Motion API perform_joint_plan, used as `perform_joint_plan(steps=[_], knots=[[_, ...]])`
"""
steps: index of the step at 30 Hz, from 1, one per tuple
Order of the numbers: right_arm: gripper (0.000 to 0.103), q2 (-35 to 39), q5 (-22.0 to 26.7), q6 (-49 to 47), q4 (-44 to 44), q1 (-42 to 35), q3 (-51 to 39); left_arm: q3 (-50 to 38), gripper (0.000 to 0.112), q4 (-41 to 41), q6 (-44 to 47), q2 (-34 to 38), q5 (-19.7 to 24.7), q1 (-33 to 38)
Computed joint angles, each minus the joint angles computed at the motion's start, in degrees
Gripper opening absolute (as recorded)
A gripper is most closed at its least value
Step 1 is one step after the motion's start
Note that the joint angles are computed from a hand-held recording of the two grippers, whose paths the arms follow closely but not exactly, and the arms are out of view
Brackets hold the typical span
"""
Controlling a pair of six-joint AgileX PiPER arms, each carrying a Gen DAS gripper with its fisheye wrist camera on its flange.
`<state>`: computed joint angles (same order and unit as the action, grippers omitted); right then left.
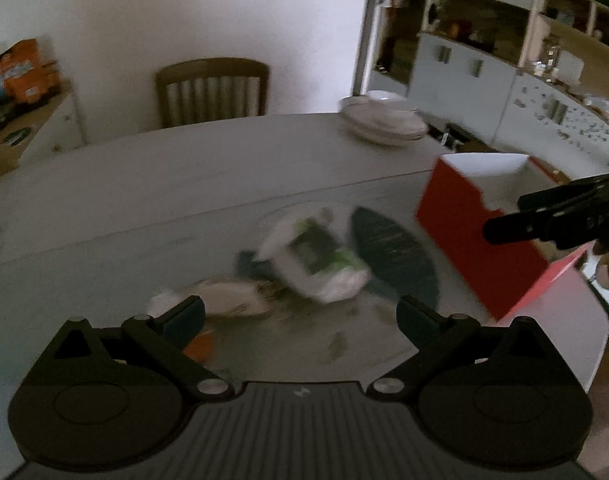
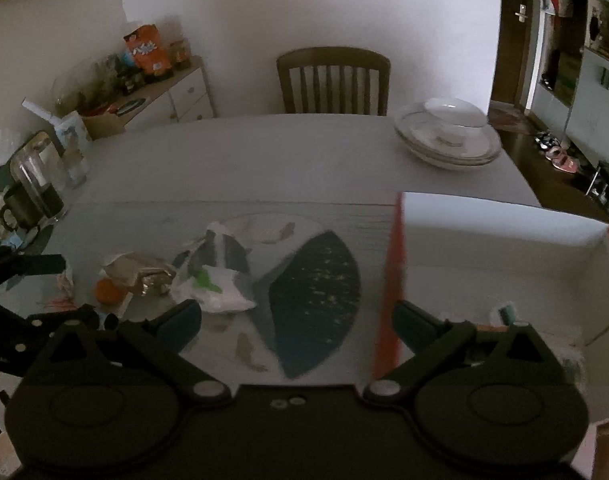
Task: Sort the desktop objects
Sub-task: 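Withdraw both tools from the box back over the table, then grasp pink binder clip with left tool while right tool grasps white green-printed plastic bag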
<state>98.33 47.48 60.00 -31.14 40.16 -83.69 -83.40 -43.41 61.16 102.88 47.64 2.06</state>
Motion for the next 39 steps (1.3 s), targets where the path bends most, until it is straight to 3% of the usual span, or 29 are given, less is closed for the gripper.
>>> perform_joint_plan(steps=[7,16,39], knots=[[0.102,7.4,1.8,-1.1,1.1,1.6,-8.6,-1.2,0.102,-0.1,2.4,2.0,1.1,6.5],[0.102,15.6,2.8,-0.4,2.7,1.3,-18.0,0.1,0.102,-1.1,6.7,3.5,-1.4,11.3],[0.099,35.4,12.1,-7.7,6.0,-0.3,-43.8,-2.9,0.098,3.6,3.2,12.4,-5.3,13.3]])
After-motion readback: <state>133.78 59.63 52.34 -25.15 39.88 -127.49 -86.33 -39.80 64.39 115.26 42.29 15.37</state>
